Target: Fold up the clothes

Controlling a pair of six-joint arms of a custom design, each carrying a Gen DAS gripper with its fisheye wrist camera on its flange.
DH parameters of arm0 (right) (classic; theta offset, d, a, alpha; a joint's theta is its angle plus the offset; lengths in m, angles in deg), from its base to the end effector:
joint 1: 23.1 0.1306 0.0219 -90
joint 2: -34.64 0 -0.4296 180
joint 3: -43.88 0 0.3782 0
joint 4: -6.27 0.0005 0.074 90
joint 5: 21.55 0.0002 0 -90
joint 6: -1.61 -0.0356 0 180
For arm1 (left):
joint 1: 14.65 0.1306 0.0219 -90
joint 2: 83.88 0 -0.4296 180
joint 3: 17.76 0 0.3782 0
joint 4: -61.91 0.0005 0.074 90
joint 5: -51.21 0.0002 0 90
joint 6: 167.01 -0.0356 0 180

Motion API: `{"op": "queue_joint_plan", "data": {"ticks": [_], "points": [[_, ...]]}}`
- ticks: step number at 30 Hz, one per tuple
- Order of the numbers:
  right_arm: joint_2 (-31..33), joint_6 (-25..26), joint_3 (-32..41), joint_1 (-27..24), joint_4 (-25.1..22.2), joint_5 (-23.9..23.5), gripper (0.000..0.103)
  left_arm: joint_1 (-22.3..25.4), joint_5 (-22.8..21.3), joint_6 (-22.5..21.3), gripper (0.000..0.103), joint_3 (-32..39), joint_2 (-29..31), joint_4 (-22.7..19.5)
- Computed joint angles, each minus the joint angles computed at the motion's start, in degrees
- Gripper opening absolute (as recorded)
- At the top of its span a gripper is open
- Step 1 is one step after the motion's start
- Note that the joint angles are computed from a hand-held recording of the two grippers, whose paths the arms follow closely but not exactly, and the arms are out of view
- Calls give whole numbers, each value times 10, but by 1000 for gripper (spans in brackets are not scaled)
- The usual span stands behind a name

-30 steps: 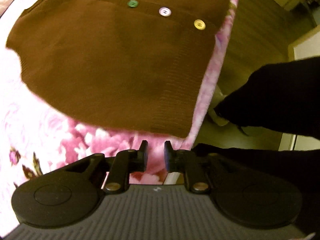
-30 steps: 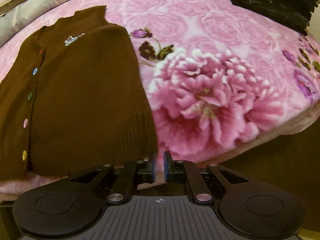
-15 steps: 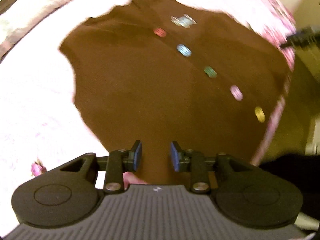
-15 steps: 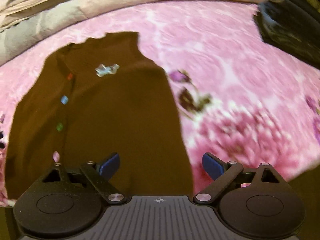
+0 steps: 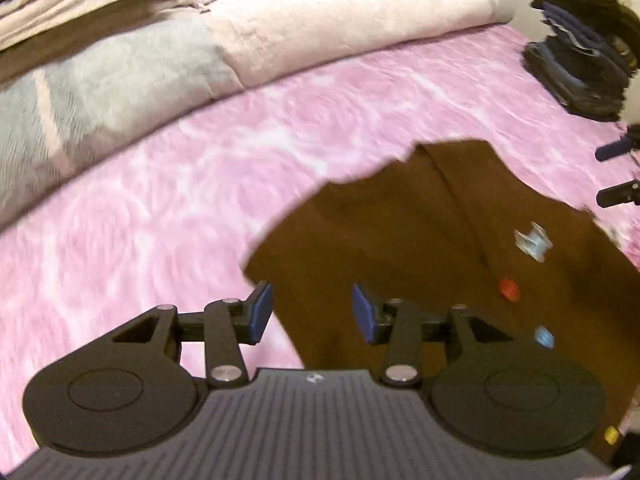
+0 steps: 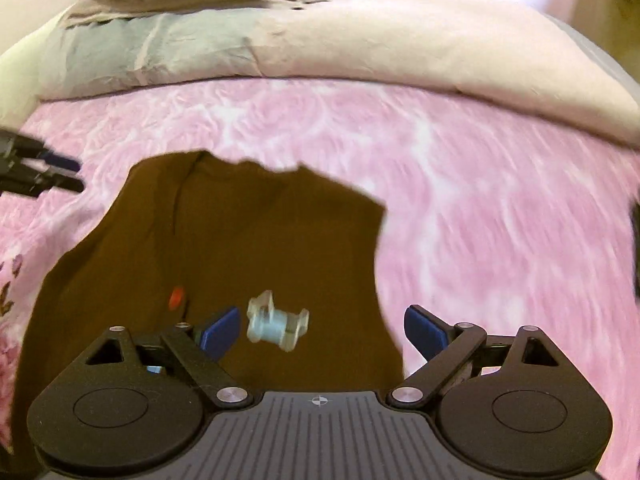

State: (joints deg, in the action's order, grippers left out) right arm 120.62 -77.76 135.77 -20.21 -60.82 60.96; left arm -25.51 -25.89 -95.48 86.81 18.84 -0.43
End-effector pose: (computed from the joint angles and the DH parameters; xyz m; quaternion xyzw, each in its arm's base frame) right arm 0.4197 0.0253 0.5022 -0.1299 0.9578 0.0464 0.2520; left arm 0.5365 -0.1115 0.4672 0.2709 0.9224 -0.0916 0.2597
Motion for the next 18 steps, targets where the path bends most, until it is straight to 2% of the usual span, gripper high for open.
{"op": "queue_joint_plan", "data": {"ticks": [4, 8, 11, 13, 14, 15, 16, 17, 18], "points": [[92, 47, 41, 29, 44, -23, 92, -13, -35, 7, 41, 54, 68, 15], [171, 123, 89, 24, 40, -53, 92, -22, -46, -25, 41, 71, 108, 15], [219, 172, 125, 15, 19, -74, 69, -26, -44, -58, 41, 88, 135, -11], [243, 201, 142, 11, -2, -78, 69, -26, -37, -69, 39, 92, 143, -14], [252, 204, 147, 8, -12, -84, 56, -25, -29, -74, 32, 99, 146, -24], [258, 199, 151, 4, -18, -99, 38, -23, -17, -77, 22, 109, 150, -40], [263, 187, 157, 2, -25, -110, 30, -21, -4, -81, 5, 120, 155, -56], [268, 178, 167, 2, -35, -114, 13, -21, 1, -83, 4, 124, 155, -61], [265, 177, 171, 4, -25, -109, 8, -21, -1, -82, 4, 119, 148, -45]]}}
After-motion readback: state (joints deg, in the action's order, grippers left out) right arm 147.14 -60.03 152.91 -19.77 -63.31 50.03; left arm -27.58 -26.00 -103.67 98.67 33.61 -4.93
